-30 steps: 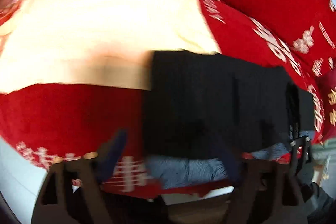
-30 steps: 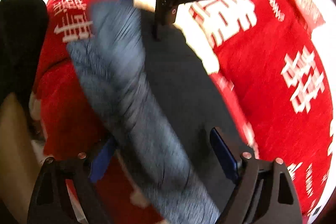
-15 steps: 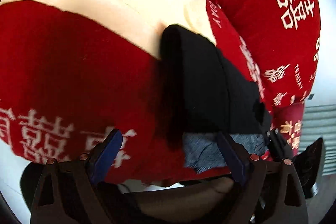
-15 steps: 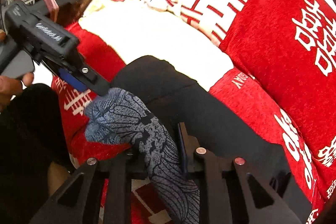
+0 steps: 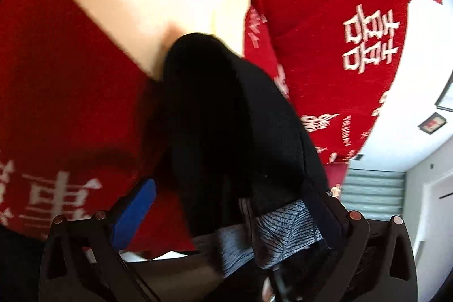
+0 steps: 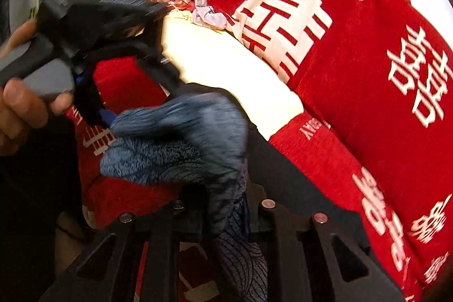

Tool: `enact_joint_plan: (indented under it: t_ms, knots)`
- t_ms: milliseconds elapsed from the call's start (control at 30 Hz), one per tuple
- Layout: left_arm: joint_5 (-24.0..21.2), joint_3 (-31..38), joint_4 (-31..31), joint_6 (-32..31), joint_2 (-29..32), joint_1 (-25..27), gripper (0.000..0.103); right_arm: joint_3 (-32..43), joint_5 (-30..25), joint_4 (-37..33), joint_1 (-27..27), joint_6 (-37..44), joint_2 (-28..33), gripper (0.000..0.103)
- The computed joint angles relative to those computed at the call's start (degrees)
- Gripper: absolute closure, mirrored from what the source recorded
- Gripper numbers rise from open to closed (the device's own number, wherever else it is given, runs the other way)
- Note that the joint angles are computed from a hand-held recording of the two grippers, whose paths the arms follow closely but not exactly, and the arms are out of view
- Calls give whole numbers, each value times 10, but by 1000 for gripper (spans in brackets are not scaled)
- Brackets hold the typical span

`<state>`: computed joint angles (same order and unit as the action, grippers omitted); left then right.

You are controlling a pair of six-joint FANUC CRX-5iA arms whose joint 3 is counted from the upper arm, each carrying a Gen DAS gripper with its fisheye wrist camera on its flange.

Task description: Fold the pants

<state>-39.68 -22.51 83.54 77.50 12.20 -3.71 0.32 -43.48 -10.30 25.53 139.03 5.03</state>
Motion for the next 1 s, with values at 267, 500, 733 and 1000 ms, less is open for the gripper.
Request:
enact_joint_plan:
  t_ms: [267, 500, 733, 1000]
  knots:
    - [37, -35, 81, -47, -13, -12, 1, -52, 41, 38, 23, 20, -16, 83]
    - [-16, 6, -2, 11, 35, -3, 1, -49, 49, 31, 20, 26, -15, 83]
    - [-26, 87, -130, 58, 60, 3, 52, -61, 47, 50, 26, 14, -19, 83]
    - [-123, 285, -444, 275, 94, 15, 59, 104, -151, -126, -91, -9, 19, 23]
